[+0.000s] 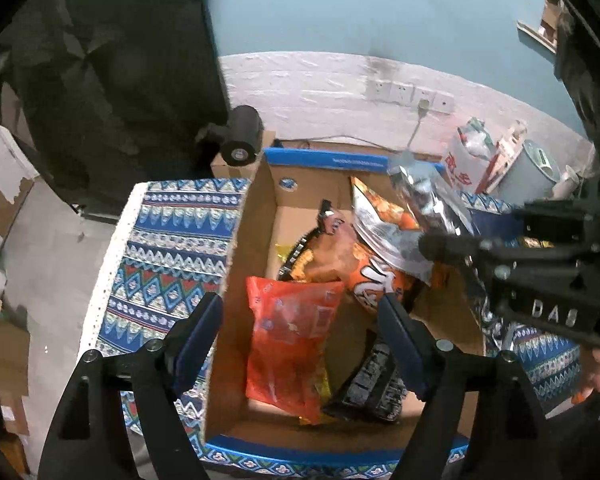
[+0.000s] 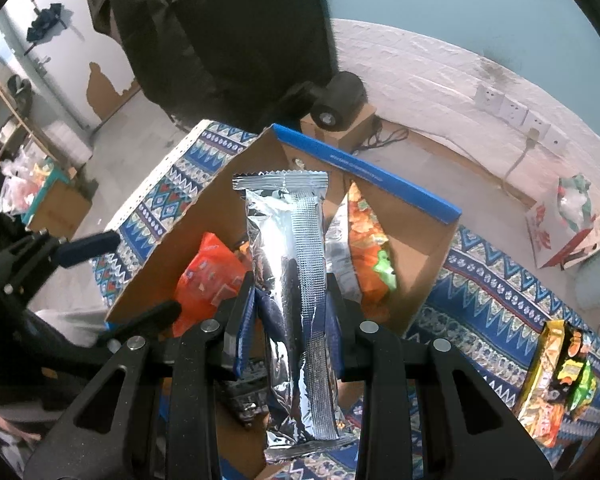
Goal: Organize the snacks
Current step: 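Open the left tool dropping the black bag while the right tool releases the silver bar, then move both tools away from the box back over the snack pile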
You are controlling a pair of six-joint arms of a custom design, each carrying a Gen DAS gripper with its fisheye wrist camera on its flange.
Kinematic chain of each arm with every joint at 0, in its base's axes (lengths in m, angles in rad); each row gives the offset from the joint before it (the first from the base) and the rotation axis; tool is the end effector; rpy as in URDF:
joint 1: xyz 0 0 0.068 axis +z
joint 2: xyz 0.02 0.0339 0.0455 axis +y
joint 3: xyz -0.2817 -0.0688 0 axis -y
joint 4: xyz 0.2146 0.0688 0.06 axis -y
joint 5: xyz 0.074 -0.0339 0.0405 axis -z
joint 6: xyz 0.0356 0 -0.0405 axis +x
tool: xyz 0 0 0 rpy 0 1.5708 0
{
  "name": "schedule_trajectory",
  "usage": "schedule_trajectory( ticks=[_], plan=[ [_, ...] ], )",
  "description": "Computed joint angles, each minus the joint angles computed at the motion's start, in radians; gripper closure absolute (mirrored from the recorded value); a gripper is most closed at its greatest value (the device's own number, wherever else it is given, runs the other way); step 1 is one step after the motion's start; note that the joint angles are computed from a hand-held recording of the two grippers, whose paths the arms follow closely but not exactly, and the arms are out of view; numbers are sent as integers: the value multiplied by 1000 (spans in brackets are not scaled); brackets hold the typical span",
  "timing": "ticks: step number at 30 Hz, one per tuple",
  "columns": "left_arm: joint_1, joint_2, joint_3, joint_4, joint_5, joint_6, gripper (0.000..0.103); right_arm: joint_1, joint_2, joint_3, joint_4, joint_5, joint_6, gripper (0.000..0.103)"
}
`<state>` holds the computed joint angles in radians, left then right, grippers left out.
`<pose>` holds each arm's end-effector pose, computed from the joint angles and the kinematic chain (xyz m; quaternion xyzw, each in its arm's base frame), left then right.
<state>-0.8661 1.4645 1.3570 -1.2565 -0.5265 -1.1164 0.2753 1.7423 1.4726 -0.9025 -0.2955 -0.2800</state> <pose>0.1635 -0.1647 0.3277 -0.1465 0.9495 0.0584 0.2711 0.3175 0.1005 0.2921 -0.2938 0.9244 0.1438 0.1962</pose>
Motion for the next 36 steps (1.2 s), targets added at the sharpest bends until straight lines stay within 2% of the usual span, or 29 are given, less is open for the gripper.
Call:
schedule_trajectory(
  ticks=[4, 16, 19, 21, 26, 36],
  plan=[
    [15, -14, 0, -29, -19, -11, 22, 4, 4, -9, 4, -3, 0, 74],
    [24, -10, -2, -23, -15, 4, 22, 0, 18, -29, 7, -22, 3, 72],
    [17, 7, 9, -23, -13, 4, 22, -9, 14, -36, 7, -14, 1, 67],
    [12, 16, 16, -21, -11, 3, 22, -23, 7, -41, 10, -20, -2, 57],
    [0, 46, 47, -4, -2, 17, 22, -73, -20, -53, 5, -22, -19, 40],
    [-45, 162, 159, -4, 14, 49, 22, -222, -58, -79, -19, -35, -80, 30]
  ],
)
